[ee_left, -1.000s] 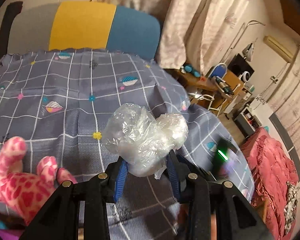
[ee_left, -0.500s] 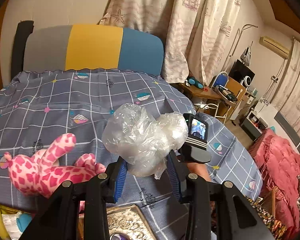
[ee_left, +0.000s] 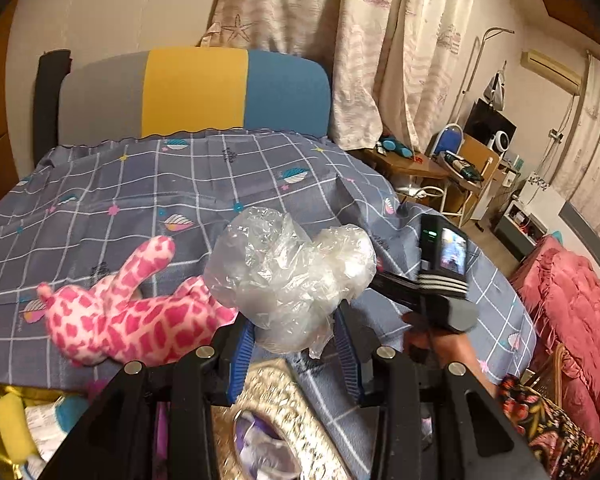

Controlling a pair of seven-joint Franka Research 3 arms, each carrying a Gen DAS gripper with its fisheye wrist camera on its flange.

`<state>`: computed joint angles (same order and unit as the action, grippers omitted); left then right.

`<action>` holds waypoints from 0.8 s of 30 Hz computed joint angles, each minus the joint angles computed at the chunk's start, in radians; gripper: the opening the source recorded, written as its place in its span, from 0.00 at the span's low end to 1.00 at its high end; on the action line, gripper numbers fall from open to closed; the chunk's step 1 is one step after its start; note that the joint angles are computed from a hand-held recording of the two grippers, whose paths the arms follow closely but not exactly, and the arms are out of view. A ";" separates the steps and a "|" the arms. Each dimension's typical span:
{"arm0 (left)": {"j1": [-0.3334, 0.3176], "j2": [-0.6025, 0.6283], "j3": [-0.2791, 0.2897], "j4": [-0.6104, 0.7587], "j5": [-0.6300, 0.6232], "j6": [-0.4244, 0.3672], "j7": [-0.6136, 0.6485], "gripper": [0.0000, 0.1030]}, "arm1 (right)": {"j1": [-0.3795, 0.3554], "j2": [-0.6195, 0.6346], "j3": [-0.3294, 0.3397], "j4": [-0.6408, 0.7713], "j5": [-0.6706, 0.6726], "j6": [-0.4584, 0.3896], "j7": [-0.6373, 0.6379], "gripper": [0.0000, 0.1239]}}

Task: Organize soft objects
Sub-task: 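Carry the plastic bag into the tray and open the left tool while the right tool holds the red sock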

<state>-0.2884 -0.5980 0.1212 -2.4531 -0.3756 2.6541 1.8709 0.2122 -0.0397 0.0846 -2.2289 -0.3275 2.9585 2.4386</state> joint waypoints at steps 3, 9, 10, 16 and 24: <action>0.023 -0.045 -0.010 -0.028 0.022 -0.026 -0.017 0.37 | -0.010 -0.072 0.025 -0.073 -0.025 0.007 0.024 0.25; 0.048 -0.124 -0.017 -0.081 0.076 -0.062 -0.044 0.37 | -0.065 -0.186 0.113 -0.183 -0.033 0.018 0.056 0.25; 0.050 -0.135 -0.016 -0.089 0.082 -0.067 -0.049 0.37 | -0.070 -0.207 0.126 -0.202 -0.022 0.020 0.054 0.25; 0.060 -0.218 -0.006 -0.145 0.121 -0.088 -0.070 0.37 | -0.119 -0.295 0.217 -0.275 0.027 0.030 0.050 0.25; 0.093 -0.350 0.038 -0.212 0.162 -0.143 -0.075 0.37 | -0.123 -0.345 0.277 -0.343 0.113 0.041 0.037 0.25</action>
